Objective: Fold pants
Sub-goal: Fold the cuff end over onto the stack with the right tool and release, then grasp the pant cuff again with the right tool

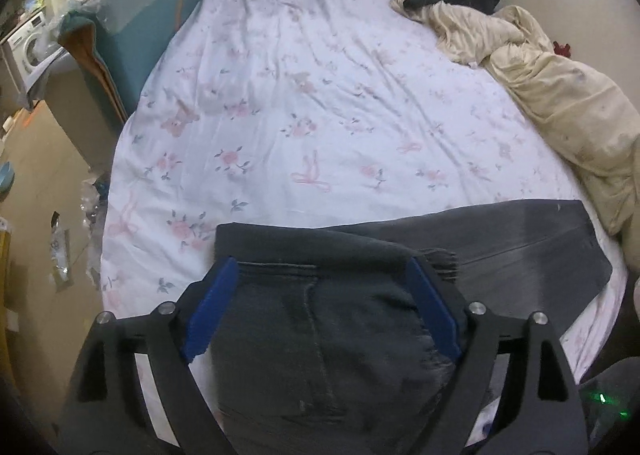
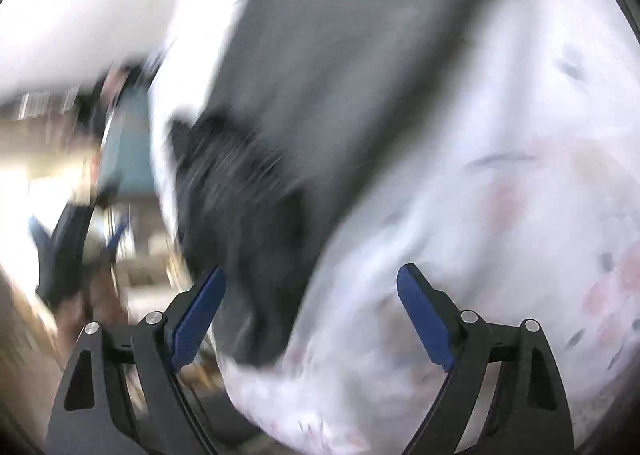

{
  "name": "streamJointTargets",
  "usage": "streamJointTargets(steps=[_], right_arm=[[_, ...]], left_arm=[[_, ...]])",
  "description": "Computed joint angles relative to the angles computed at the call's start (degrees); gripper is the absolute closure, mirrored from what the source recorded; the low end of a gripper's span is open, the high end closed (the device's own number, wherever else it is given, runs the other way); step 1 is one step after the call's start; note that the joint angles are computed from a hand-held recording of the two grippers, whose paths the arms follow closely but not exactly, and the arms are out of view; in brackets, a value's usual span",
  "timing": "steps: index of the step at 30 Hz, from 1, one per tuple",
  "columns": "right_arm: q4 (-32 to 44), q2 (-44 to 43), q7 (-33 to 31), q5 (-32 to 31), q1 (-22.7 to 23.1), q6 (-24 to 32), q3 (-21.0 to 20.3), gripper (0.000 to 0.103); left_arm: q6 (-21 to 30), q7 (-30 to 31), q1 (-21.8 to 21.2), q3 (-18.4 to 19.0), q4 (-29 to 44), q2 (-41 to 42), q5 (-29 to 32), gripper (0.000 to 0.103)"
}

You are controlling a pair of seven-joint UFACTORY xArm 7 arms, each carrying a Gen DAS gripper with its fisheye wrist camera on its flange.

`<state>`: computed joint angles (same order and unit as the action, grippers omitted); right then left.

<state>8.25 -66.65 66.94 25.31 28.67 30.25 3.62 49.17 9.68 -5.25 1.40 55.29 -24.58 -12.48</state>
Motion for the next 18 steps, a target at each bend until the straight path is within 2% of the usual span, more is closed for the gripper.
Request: streamJointTargets(steps=[1,2,5,8,10,12,15,18], right_arm=[[-0.86,-2.54,0.45,-2.23,-2.26,2.22,-1.27,0.013],[-1.51,-2.68,0.8,-2.06,-4.93,2.04,-0.14,0.014],[-0.7,-3.73,-1.3,-8.37,-16.11,4.44,-2.36,0.014],[0.16,-0.64,-5.7,-13.11,-25.42,3.1,-5.33,0.016],[0.07,0.76,-7.01,-14.65,-33.46,0.01,-8.3,0.018],[1.48,4.85,-9.81,-15.17,-37.35,-3.69,-10.89,0.018],[5.84,11.55,-12.11,-18.2,-42.64,-5.08,-8.73,0.021],[7.73,15.66,-14.06,-18.83,-46.36,-7.17,-10.76,0.03]], left_arm=[[-0.07,-0.69,0.21,-0.48,-0.36,-0.44,0.51,0.019],[-0.24,-1.4,0.41,-0.87,-1.01,-1.1,1.04,0.019],[-0.24,-2.53,0.93,-0.93,-2.35,-2.28,2.24,0.019],[1.11,-3.87,1.37,-0.05,-2.62,-2.46,1.82,0.019],[1.52,-4.92,1.86,0.16,-2.89,-2.61,1.86,0.019],[1.33,-6.5,2.7,-0.22,-3.08,-2.33,2.89,0.019],[0.1,-7.61,3.46,-0.96,-3.59,-1.76,5.4,0.019],[0.15,-7.65,3.28,-0.61,-3.53,-1.17,5.57,0.019]])
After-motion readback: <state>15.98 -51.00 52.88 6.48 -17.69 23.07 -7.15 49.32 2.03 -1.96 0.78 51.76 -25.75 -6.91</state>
